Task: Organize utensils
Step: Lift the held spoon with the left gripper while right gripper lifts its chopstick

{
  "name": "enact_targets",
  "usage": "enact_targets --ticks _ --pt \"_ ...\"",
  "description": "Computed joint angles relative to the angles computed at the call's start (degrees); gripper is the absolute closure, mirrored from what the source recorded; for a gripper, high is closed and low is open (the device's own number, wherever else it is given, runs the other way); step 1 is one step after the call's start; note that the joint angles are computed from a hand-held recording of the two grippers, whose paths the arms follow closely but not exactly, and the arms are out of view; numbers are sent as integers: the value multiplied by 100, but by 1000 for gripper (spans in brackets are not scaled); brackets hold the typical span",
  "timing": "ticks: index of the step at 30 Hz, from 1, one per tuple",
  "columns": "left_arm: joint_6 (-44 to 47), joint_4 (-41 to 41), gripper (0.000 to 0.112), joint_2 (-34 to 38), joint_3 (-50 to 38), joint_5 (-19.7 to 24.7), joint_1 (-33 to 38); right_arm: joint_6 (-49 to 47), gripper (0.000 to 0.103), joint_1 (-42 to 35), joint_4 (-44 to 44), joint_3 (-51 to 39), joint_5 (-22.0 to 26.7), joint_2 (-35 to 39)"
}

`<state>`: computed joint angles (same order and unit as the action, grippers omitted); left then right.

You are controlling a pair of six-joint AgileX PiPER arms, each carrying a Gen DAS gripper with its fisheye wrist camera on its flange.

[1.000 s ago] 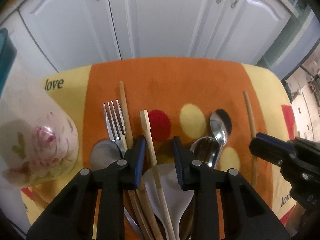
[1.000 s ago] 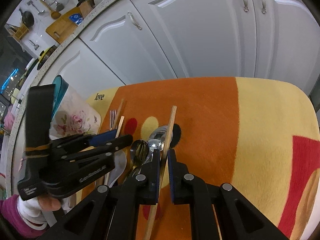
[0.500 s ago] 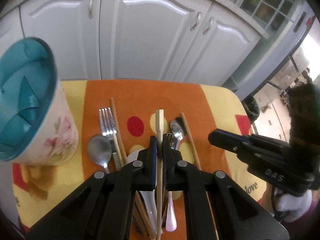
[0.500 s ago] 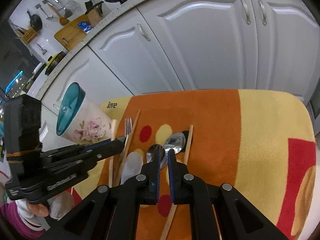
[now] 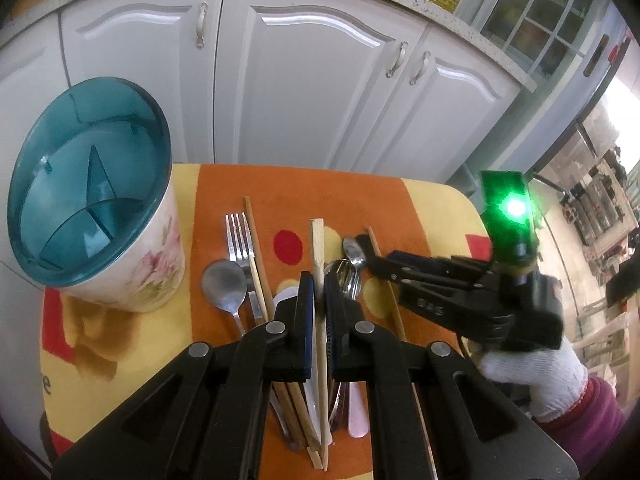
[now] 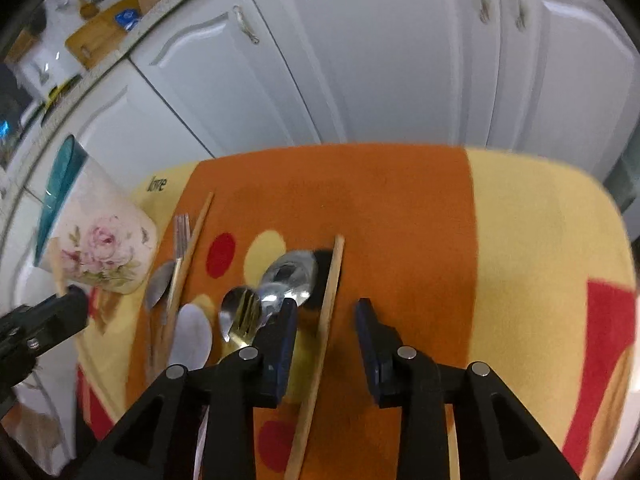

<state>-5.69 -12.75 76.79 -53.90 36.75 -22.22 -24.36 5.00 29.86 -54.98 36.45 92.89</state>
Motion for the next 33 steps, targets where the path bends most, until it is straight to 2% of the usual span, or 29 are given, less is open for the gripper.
enact_targets --ticks 1,2,5,7,11,17,23,33 --pt "13 -9 108 -21 5 10 6 328 83 170 -435 -70 -62 16" --pt "0 -3 108 -71 24 19 -3 527 96 299 -756 -106 -101 16" --pt "29 -33 108 -186 69 47 18 344 96 286 -721 -7 -74 -148" --pt "52 -50 108 -239 83 72 29 12 97 61 -335 162 1 -426" --pt "83 -88 109 -420 104 144 21 -874 97 -627 692 405 520 -1142" --pt "61 -66 109 -698 73 253 -53 -1435 98 -1324 1480 473 1387 -2084" --pt "-33 58 109 -955 44 359 -80 -1304 98 -1251 1448 633 1496 -2877" --pt "-34 75 109 -1280 -129 517 74 -851 98 -799 1239 51 1474 -3101"
